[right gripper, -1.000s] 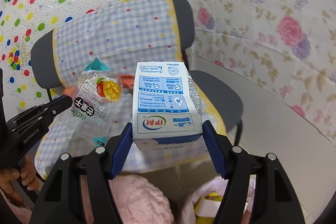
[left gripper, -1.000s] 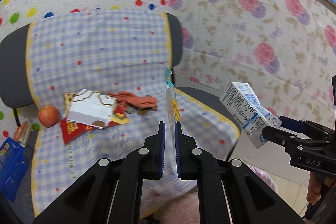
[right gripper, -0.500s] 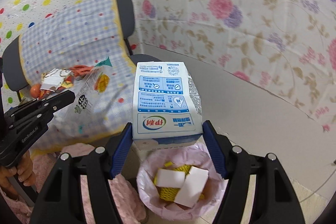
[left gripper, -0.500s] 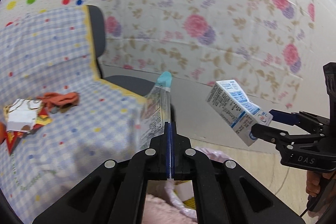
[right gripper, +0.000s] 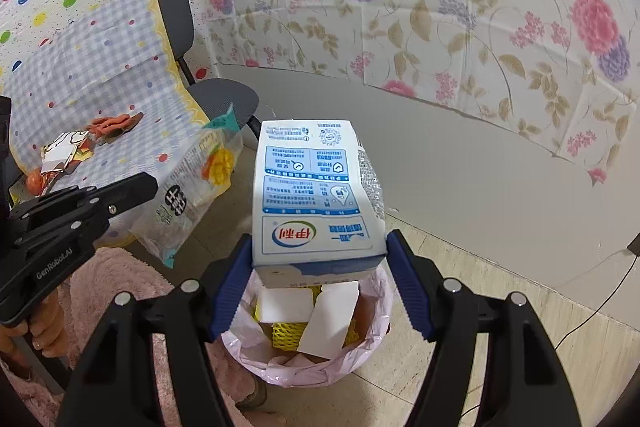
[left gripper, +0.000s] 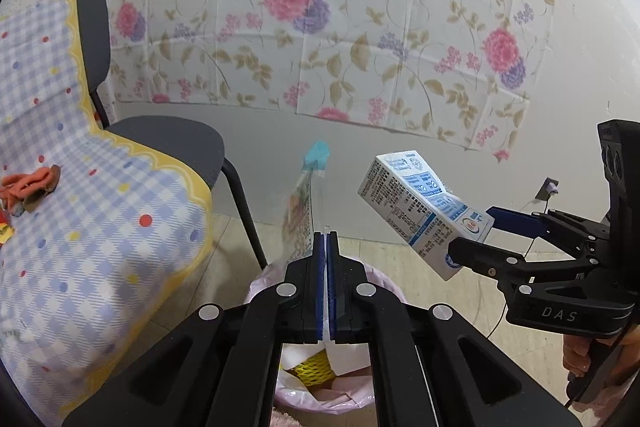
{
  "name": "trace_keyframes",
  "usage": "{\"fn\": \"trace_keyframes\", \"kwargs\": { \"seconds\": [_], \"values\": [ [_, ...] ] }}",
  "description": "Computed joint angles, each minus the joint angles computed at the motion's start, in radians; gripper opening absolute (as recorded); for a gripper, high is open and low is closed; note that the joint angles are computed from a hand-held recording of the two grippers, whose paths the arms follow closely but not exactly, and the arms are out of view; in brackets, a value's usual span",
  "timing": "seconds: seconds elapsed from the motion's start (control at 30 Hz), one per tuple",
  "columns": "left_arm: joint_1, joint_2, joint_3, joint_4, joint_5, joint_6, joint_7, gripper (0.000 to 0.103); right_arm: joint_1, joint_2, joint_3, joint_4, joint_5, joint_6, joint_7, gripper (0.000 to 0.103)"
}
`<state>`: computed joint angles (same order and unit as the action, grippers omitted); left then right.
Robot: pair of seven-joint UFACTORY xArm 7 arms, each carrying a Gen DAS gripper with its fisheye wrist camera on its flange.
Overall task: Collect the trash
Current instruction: 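Carry the wrapper and milk carton with both tools over the wastebasket, then open both tools to drop the wrapper and carton into the wastebasket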
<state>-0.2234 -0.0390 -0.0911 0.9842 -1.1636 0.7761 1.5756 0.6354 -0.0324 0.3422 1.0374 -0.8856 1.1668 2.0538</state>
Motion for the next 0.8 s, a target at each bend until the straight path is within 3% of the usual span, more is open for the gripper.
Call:
{"fn": "trace_keyframes", "kwargs": {
  "seconds": [0.07,0.13,0.2,0.27,0.57,0.8],
  "values": [
    [-0.006,0.020,-0.009,0.012,0.023,-0.015,-0.023,0.004,-0.006,0.001,-0.006,-0.016,-0.001,-0.023,0.010,0.067],
    [-0.009,0.034,-0.016,0.019,0.036,-0.032,-0.043,0.014,-0.016,-0.003,-0.016,-0.041,-0.007,-0.067,0.025,0.067],
    [-0.010,0.041,-0.021,0.019,0.043,-0.054,-0.060,0.042,-0.030,0.001,-0.026,-0.058,-0.003,-0.120,0.022,0.070],
    [-0.008,0.041,-0.022,0.016,0.029,-0.079,-0.055,0.050,-0.035,0.001,-0.026,-0.065,-0.006,-0.134,0.027,0.072],
    [0.011,0.032,-0.009,0.031,0.023,-0.174,-0.094,0.061,-0.035,-0.030,0.002,-0.040,-0.049,-0.063,0.022,0.072],
    [0.045,0.036,0.015,0.083,-0.013,-0.209,-0.113,0.061,-0.027,0.016,-0.006,0.069,-0.124,-0.030,-0.057,0.072]
  ]
}}
